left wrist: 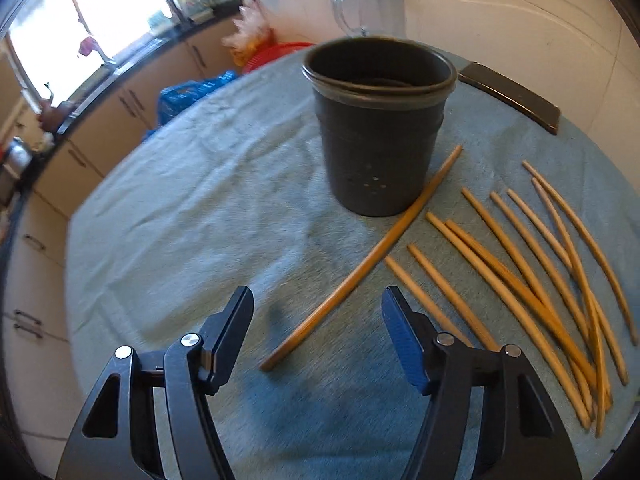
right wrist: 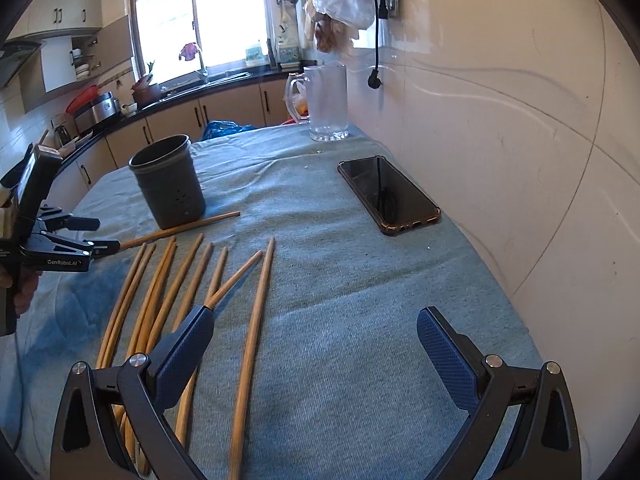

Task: Organize utensils
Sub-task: 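Grasp a wooden chopstick with the left tool while the right tool grasps another chopstick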

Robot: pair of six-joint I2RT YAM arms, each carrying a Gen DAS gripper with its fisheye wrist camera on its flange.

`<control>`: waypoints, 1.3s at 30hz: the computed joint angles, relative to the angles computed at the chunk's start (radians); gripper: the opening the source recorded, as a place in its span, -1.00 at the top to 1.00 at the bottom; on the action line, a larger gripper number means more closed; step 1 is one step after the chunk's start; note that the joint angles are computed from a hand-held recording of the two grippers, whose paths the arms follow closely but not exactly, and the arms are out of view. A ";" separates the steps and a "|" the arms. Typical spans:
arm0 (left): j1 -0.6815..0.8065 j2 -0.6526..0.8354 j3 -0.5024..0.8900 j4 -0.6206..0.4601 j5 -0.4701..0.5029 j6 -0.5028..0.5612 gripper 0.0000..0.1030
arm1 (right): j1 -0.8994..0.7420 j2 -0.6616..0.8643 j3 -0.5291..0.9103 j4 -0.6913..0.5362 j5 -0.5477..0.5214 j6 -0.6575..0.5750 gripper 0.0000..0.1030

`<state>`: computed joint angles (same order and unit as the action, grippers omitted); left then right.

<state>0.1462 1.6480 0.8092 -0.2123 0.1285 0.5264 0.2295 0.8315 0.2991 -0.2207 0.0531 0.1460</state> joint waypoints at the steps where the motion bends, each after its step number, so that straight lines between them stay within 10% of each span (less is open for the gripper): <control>1: 0.001 0.027 0.024 -0.022 0.014 0.014 -0.28 | -0.001 0.028 0.009 0.013 -0.002 -0.001 -1.00; 5: -0.006 0.097 0.094 -0.105 0.039 0.041 -0.17 | 0.002 0.109 0.031 0.049 -0.010 -0.009 -1.00; 8: -0.004 0.124 0.125 -0.174 0.082 0.040 0.72 | 0.028 0.148 0.040 0.066 0.006 0.000 -0.99; 18: 0.016 -0.090 -0.074 -0.235 0.086 -0.053 0.81 | 0.015 0.157 0.035 0.066 -0.042 0.018 -0.99; 31: 0.227 -0.572 -0.365 -0.495 0.154 0.002 0.86 | -0.181 0.312 0.069 0.030 -0.364 -0.080 -1.00; 39: 0.021 -0.393 -0.248 -0.309 0.078 -0.220 0.41 | -0.043 0.455 0.162 0.029 -0.233 -0.123 -0.68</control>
<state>0.1670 1.2549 0.5613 -0.5209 0.2067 0.3068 0.1861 1.2867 0.4614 -0.1914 -0.1801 0.0229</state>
